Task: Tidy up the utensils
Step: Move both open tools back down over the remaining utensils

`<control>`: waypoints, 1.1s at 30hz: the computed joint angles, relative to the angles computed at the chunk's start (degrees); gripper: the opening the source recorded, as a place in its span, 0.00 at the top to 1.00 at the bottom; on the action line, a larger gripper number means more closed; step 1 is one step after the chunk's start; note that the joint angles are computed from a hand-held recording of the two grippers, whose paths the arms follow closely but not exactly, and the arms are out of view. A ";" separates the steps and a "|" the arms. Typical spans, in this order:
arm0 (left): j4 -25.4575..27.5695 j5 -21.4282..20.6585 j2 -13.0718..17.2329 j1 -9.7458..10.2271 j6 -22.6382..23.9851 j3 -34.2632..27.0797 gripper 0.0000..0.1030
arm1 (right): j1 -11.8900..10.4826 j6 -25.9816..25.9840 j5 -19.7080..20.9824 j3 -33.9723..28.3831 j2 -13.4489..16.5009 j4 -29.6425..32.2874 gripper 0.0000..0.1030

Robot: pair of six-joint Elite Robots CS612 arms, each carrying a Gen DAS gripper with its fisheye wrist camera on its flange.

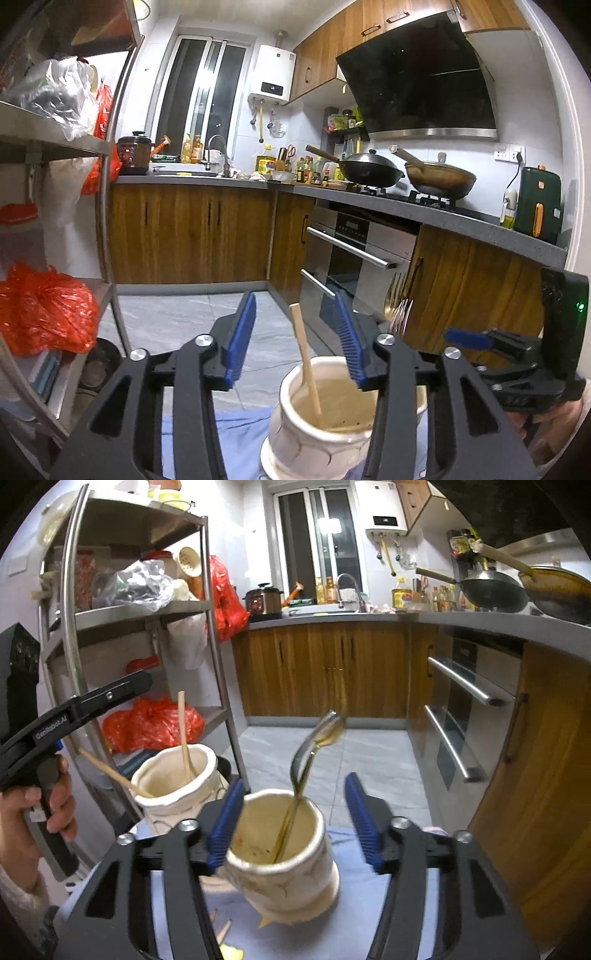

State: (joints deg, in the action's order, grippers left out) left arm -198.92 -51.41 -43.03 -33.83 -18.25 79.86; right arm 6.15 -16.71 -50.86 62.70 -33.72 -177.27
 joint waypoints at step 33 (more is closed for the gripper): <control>25.92 1.41 -4.49 -7.67 -22.72 11.14 0.05 | -2.84 -11.60 -11.18 18.94 -7.79 1.48 0.05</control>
State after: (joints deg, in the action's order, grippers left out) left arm -173.01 -49.99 -47.51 -41.49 -40.97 91.00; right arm 3.31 -28.31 -62.04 81.63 -41.51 -175.79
